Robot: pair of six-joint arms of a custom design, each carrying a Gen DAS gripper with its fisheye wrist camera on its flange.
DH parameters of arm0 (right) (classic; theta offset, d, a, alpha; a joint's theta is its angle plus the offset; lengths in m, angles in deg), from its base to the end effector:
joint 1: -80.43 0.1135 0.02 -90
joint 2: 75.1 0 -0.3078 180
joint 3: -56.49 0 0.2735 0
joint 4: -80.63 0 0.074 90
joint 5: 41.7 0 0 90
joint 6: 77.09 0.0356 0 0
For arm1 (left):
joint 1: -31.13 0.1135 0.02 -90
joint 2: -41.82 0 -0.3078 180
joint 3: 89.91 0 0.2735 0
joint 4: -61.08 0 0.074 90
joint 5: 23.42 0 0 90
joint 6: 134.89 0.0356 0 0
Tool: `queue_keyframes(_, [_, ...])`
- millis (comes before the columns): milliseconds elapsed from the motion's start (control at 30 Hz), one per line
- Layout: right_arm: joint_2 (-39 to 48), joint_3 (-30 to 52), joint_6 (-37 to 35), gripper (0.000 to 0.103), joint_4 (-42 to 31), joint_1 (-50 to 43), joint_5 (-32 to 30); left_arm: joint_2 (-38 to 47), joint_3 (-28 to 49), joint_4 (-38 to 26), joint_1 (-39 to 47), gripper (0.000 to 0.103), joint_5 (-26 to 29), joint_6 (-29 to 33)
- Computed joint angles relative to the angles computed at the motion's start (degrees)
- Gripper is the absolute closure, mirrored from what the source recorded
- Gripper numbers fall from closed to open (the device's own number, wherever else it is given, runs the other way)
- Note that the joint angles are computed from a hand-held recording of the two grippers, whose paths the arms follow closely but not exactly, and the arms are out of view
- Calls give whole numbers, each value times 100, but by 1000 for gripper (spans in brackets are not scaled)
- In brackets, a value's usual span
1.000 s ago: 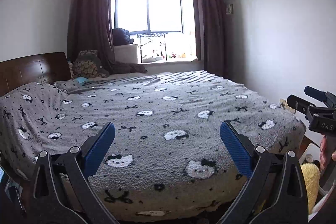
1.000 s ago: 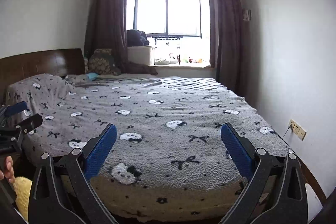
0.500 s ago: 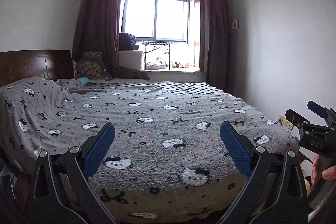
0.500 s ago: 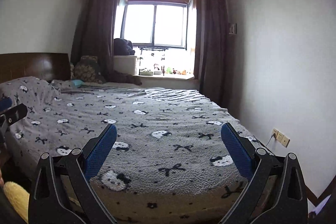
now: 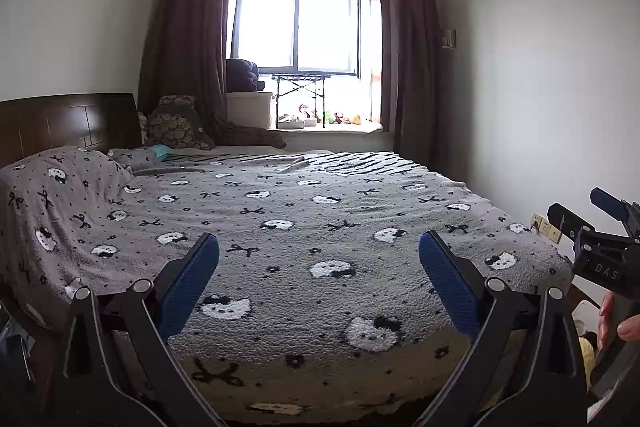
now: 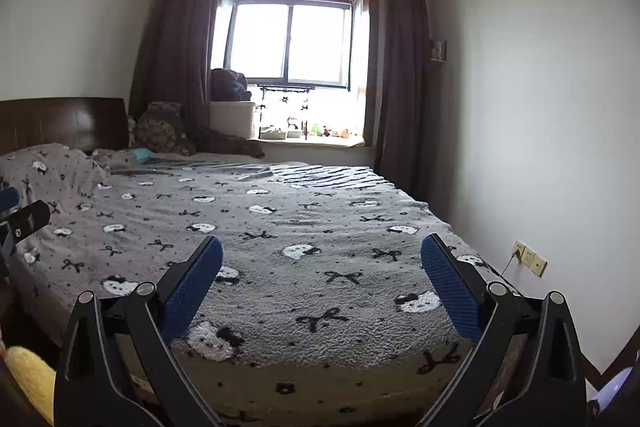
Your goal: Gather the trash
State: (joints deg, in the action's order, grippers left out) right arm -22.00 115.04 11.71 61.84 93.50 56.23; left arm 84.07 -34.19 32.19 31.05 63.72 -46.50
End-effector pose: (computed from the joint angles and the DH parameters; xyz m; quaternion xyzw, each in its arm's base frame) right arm 0.2093 0.0436 0.3604 -0.0546 0.7818 0.0100 0.6210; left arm 0.1638 0.0015 0.3550 -0.0257 0.7951 0.0109 0.6059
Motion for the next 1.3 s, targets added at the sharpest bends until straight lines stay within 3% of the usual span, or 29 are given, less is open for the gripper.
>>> queue_keyframes(1300, [48,43,-3,4,-32,-70,-131,23,57,-58,-40,8,-75,18])
